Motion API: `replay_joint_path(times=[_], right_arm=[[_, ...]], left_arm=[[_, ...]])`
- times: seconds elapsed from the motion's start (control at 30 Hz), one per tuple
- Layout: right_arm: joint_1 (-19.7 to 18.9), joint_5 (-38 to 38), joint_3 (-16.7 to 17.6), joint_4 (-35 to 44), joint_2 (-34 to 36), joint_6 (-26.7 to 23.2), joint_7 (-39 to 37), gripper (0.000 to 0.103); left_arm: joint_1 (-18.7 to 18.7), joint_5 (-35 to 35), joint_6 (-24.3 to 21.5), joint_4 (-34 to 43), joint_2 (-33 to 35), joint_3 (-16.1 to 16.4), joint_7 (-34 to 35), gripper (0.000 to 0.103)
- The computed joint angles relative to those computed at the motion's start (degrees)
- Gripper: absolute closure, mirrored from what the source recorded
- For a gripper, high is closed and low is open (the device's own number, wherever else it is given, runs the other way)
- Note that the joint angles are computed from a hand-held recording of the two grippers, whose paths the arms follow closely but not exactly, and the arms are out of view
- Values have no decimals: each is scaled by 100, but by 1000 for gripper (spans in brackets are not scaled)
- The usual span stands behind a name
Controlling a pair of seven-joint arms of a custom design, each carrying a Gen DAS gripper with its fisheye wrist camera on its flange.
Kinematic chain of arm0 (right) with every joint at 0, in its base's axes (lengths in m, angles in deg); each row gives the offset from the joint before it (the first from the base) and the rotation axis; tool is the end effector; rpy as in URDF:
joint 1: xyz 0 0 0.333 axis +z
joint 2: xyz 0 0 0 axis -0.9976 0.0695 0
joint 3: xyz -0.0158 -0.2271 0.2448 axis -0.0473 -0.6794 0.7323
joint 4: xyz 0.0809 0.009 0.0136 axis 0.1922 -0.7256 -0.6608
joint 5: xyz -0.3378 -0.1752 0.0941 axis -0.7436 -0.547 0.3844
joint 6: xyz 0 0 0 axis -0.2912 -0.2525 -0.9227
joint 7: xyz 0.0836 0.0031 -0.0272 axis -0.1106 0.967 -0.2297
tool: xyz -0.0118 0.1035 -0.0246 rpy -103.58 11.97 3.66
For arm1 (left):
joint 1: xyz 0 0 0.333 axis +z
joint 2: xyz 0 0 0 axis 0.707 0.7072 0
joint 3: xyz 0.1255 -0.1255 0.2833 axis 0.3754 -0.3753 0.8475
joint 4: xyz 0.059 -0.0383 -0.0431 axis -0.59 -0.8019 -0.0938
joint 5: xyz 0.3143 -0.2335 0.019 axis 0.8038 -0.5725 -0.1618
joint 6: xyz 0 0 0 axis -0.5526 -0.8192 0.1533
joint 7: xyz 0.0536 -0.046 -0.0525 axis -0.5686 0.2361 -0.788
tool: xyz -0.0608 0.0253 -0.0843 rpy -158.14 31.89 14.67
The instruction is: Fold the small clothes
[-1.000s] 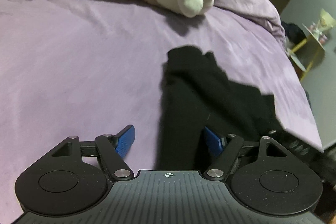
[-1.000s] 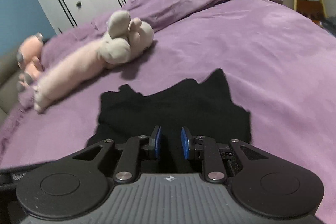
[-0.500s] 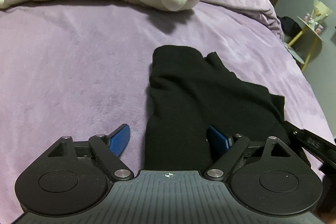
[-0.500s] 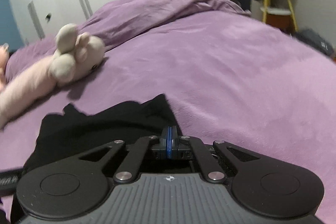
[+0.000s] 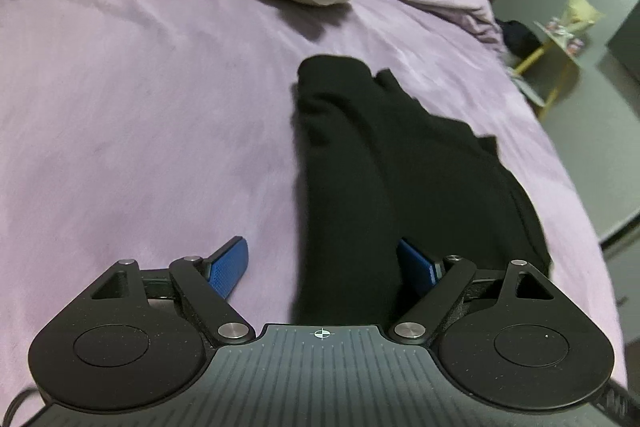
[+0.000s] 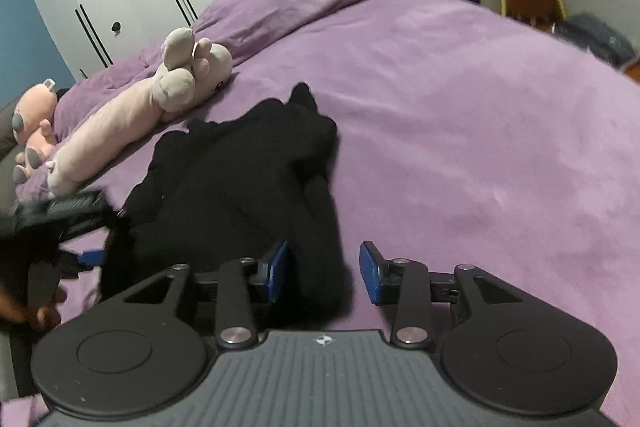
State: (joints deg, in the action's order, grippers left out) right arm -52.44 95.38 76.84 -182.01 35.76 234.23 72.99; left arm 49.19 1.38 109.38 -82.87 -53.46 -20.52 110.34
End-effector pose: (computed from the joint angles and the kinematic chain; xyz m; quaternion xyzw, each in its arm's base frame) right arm 0.4576 0.2351 0.4711 -0.6755 0.6063 -0.0741 0.4131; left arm 0.4396 -0.0350 0.4738 -0.8084 0.4645 -0.3256 0.1573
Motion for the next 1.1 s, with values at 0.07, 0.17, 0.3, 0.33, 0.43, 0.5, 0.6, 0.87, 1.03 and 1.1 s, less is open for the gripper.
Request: replay_joint_path(times=[0.07, 0.17, 0.3, 0.33, 0.43, 0.5, 0.6, 0.87, 1.03, 1.1], right_arm=[[70, 530, -152, 39, -71, -271, -284, 65], [20, 1384, -177, 187, -61, -661, -659, 65], [-192, 1916, -30, 350, 63, -1074, -809, 71], [-270, 1873, 41, 369, 95, -1099, -672, 81], [-515, 3575, -106, 446, 59, -2036, -1457, 85], [-719, 4277, -272, 356, 26, -2782, -1776, 85], [-1040, 2956, 16, 352, 29, -2516, -1182, 81], [-1490, 2710, 196, 1344, 827, -2881, -968, 46], [-1708, 2146, 490, 2218, 1583, -3296, -664, 46], [-1726, 2058, 607, 2310, 1683, -3167, -646, 56]], left_arm=[[-615, -555, 28, -291, -329, 545, 341, 16], [-1385, -1311, -140, -520, -728, 1210, 1022, 17], [-2420, -2252, -265, -477, -822, 2033, 2151, 18], [-2641, -2517, -304, -422, -790, 2223, 2373, 19], [-2398, -2694, -524, -310, -668, 2036, 2339, 31], [-2554, -3125, -580, -296, -739, 2246, 2742, 33], [-3032, -4135, -547, -305, -992, 2830, 3769, 32], [-2994, -5333, -250, 437, -202, 2906, 4721, 16], [-2570, -4926, -787, 1092, 735, 2572, 4418, 16], [-2579, -5440, -813, 1163, 832, 2551, 4841, 17]])
